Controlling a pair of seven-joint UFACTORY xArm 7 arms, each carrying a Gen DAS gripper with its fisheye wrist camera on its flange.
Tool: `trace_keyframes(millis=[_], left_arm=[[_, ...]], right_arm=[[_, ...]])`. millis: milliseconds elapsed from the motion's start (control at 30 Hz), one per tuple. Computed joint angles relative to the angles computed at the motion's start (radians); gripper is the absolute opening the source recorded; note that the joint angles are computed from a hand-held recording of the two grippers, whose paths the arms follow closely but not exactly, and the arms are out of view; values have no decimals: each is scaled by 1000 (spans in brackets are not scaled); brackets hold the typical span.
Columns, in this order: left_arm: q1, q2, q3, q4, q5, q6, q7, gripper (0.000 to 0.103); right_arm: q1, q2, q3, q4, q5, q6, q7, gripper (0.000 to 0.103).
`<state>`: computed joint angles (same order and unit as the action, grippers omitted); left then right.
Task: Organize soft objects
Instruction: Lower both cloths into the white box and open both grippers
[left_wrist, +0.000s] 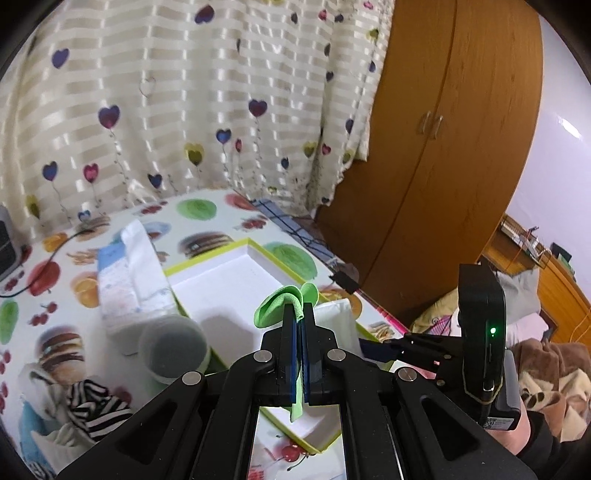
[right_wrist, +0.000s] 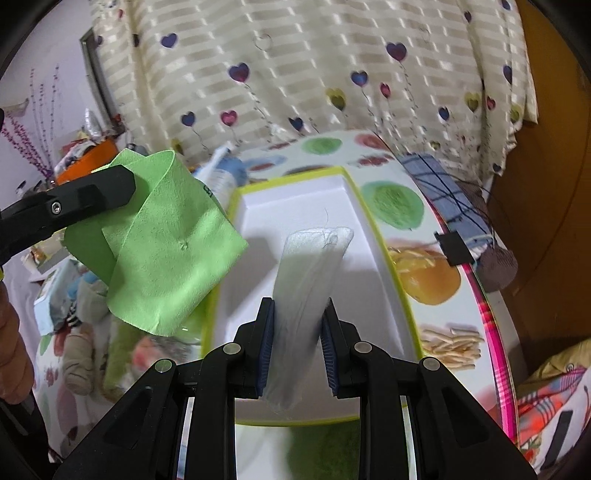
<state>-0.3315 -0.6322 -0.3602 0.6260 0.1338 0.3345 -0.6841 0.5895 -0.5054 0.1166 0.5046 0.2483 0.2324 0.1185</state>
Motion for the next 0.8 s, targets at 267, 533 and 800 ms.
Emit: trace_keyframes(millis=[267, 533, 800], left_arm=[[-18, 113, 23, 35, -7, -22, 39, 2], [-16, 218, 31, 75, 8, -35, 56, 2], [-26, 253, 46, 93, 25, -43, 74, 15]], right_arm=[[-39, 48, 8, 19, -11, 38, 5, 26], [-95, 32, 59, 2, -90, 16, 41, 51], [-102, 11, 58, -6, -124, 25, 66, 51]])
